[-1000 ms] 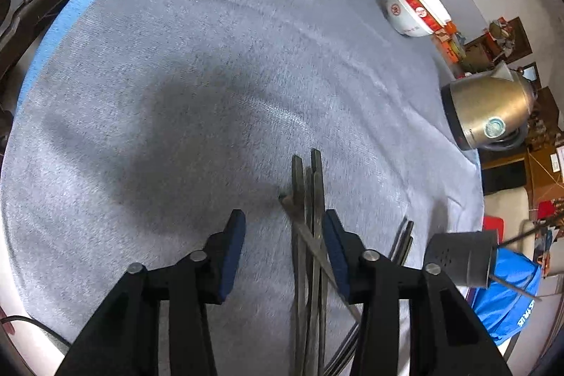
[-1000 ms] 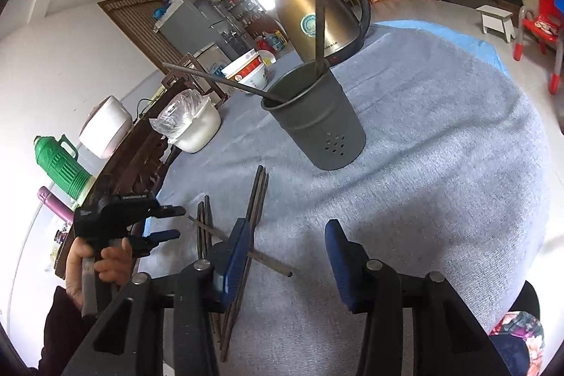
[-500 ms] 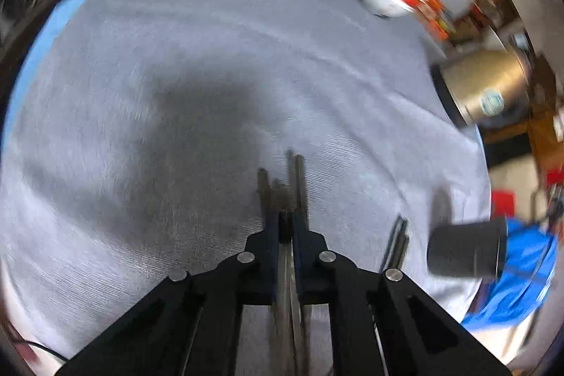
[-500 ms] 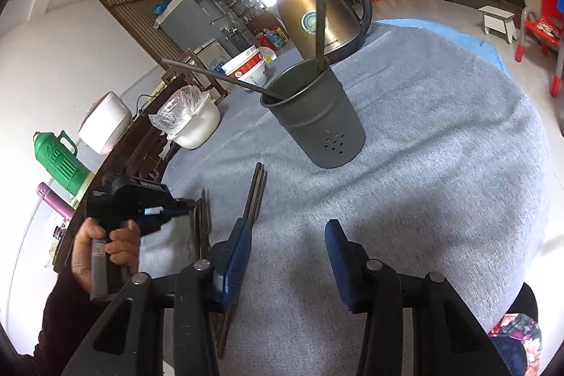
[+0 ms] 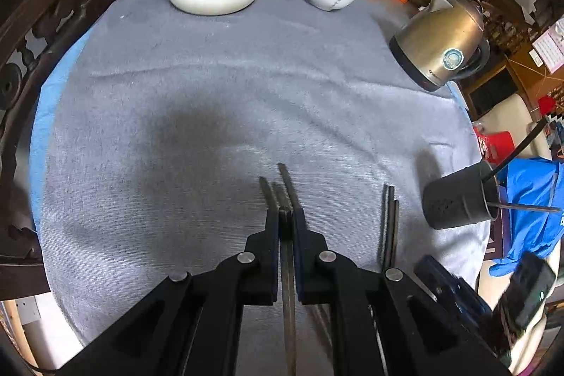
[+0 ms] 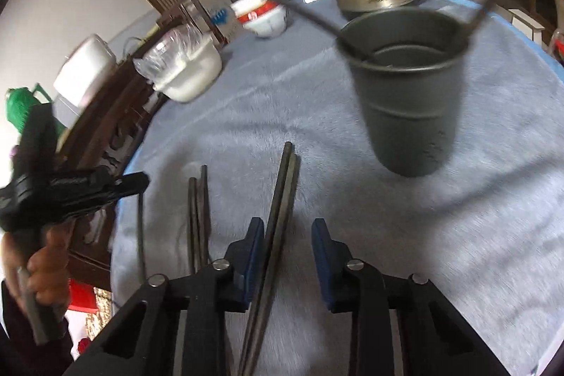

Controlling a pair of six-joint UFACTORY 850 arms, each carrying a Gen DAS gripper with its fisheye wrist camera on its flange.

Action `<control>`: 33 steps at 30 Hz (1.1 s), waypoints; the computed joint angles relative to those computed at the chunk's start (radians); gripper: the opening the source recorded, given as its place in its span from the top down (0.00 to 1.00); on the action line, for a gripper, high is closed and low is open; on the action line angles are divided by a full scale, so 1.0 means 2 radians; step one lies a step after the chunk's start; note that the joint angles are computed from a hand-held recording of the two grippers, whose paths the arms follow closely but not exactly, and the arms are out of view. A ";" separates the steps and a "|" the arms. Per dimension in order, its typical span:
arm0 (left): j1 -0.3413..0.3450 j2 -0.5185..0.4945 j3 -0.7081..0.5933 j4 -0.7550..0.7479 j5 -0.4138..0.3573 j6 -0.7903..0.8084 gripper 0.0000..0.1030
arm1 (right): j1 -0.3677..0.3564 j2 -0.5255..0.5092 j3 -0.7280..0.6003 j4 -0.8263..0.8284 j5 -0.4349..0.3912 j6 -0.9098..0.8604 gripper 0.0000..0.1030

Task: Organize utensils
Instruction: 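Close the left tool on a chopstick while the right tool grips another chopstick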

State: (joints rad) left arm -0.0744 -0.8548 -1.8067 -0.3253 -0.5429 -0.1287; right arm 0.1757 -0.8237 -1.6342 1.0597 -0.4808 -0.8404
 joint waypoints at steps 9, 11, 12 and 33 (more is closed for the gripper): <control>0.009 -0.030 -0.029 -0.021 -0.032 0.052 0.93 | 0.024 -0.050 -0.071 -0.164 -0.001 0.164 0.77; 0.009 -0.038 -0.039 -0.023 -0.042 0.063 0.92 | 0.026 -0.047 -0.070 -0.189 0.004 0.180 0.77; 0.010 -0.042 -0.043 -0.025 -0.047 0.067 0.92 | 0.025 -0.046 -0.069 -0.196 0.004 0.188 0.77; 0.026 -0.025 -0.002 -0.074 -0.039 0.109 0.75 | 0.017 -0.071 -0.125 -0.340 -0.016 0.379 0.77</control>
